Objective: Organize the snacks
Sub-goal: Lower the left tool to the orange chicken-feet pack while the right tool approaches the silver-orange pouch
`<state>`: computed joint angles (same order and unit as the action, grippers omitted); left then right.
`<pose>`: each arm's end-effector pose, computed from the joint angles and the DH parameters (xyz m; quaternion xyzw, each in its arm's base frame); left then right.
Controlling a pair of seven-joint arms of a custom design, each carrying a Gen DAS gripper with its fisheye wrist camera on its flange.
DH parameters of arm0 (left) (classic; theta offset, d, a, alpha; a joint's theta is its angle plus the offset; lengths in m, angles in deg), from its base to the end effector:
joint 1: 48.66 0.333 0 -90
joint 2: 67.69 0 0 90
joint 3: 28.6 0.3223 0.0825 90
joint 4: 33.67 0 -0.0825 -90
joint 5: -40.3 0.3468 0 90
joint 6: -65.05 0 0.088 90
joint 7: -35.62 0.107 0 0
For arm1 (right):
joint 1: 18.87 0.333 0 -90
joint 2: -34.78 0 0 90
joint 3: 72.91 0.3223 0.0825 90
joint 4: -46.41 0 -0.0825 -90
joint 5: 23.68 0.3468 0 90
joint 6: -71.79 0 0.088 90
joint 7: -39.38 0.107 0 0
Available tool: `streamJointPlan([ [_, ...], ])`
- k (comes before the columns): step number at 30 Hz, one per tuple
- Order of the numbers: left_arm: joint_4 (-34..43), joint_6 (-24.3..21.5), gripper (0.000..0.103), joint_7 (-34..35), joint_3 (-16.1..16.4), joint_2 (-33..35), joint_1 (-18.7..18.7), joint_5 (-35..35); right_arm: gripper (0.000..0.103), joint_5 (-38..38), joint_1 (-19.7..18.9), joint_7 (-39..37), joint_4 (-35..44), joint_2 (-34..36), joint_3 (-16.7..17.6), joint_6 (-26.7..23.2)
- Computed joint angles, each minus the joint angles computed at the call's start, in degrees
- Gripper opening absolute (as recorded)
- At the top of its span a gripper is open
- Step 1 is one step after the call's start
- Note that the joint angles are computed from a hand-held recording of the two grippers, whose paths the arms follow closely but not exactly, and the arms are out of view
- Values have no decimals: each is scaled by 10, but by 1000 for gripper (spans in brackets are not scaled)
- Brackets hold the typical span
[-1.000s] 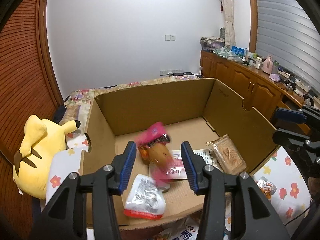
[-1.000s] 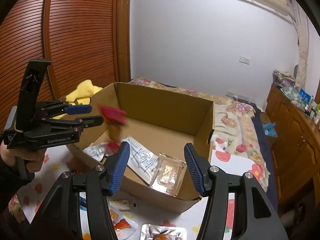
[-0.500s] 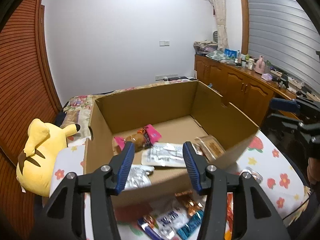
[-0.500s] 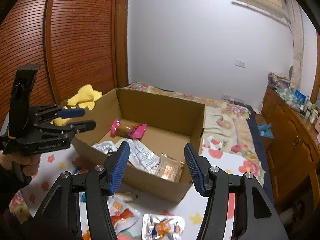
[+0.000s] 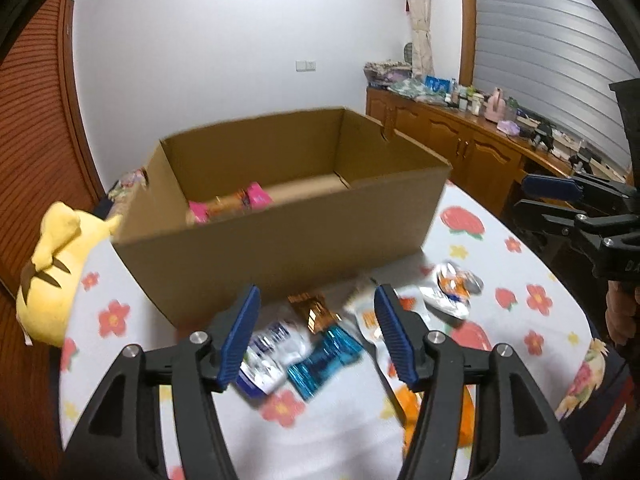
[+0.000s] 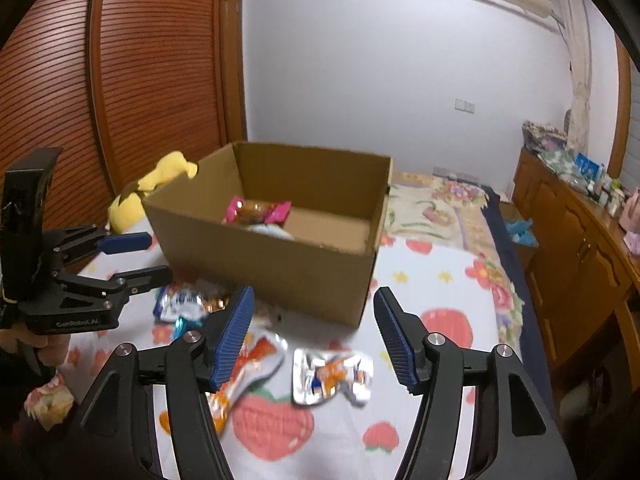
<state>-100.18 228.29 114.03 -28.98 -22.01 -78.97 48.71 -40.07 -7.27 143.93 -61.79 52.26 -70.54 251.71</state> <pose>0.6668 -0.4024 0.4453 -0.4794 0.7636 -0.3738 0.2174 0.6173 0.1759 0.4868 -0.7076 0.5398 -0.2827 0.3578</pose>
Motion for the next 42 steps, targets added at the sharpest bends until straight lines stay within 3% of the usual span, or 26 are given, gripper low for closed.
streamJointPlan([
  [7,-63,15,61,-6,-9,-17,-9,-6,73,8,-8,0,-26,4,7,-12],
  [11,-74,10,61,3,-19,-15,-7,-15,73,-6,10,14,-21,19,-17,-28],
  [16,-82,7,61,12,-28,-13,-3,-26,74,24,-26,-14,-1,49,21,-46],
  [23,-87,6,64,13,-25,-12,-5,-34,74,55,-38,-44,52,98,32,-93],
  [29,-102,16,64,12,-25,-20,-5,-36,77,108,-75,-100,75,119,80,-112],
  [35,-103,21,65,12,-25,-21,-6,-39,85,116,-51,-110,94,128,60,-134],
  [42,-103,23,65,15,-27,-24,-7,-42,86,101,-26,-86,113,138,28,-151],
])
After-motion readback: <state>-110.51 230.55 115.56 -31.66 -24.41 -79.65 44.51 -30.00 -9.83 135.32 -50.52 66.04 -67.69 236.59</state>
